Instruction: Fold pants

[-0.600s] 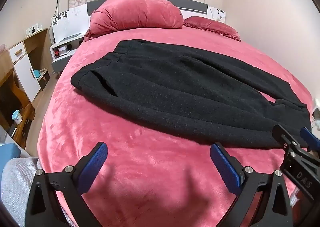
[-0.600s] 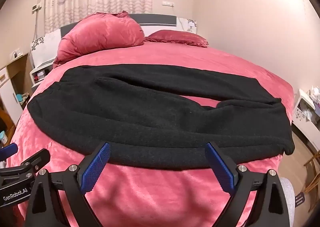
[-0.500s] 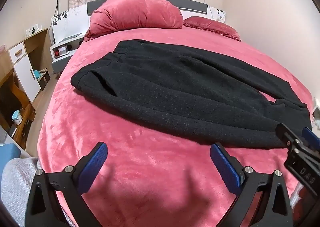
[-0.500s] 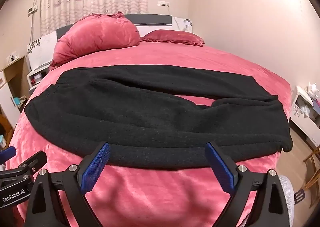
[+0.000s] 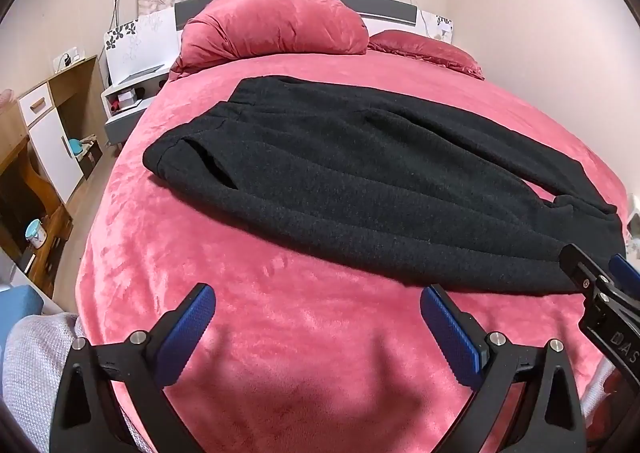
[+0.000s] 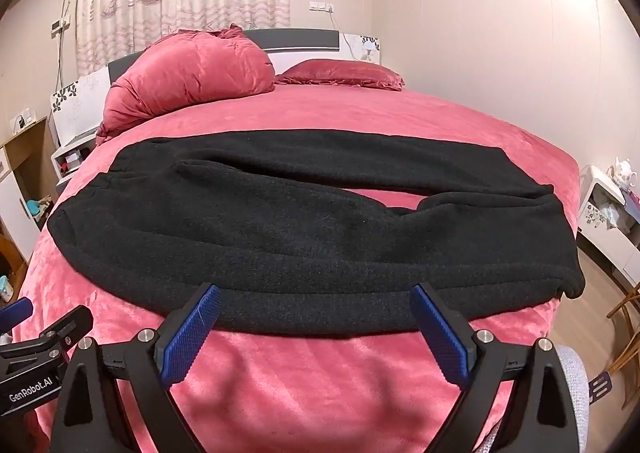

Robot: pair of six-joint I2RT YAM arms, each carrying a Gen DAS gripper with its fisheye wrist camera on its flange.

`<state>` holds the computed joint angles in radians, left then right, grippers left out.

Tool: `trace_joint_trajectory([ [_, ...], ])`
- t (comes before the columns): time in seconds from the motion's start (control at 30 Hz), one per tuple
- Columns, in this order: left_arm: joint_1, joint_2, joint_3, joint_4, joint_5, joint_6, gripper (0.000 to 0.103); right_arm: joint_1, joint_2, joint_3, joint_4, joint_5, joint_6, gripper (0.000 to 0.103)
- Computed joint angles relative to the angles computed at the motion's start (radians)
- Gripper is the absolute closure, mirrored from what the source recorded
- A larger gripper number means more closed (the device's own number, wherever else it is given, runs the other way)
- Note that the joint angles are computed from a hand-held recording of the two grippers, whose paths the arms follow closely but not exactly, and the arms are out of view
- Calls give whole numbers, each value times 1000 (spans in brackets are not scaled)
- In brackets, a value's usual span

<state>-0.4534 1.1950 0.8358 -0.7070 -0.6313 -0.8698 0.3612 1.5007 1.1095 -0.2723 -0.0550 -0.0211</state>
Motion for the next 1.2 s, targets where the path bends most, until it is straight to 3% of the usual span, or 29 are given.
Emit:
trace_joint_trajectory([
  [1.2,28,16,-25,10,22,24,1,-34,43,21,-6,-63,23,6],
])
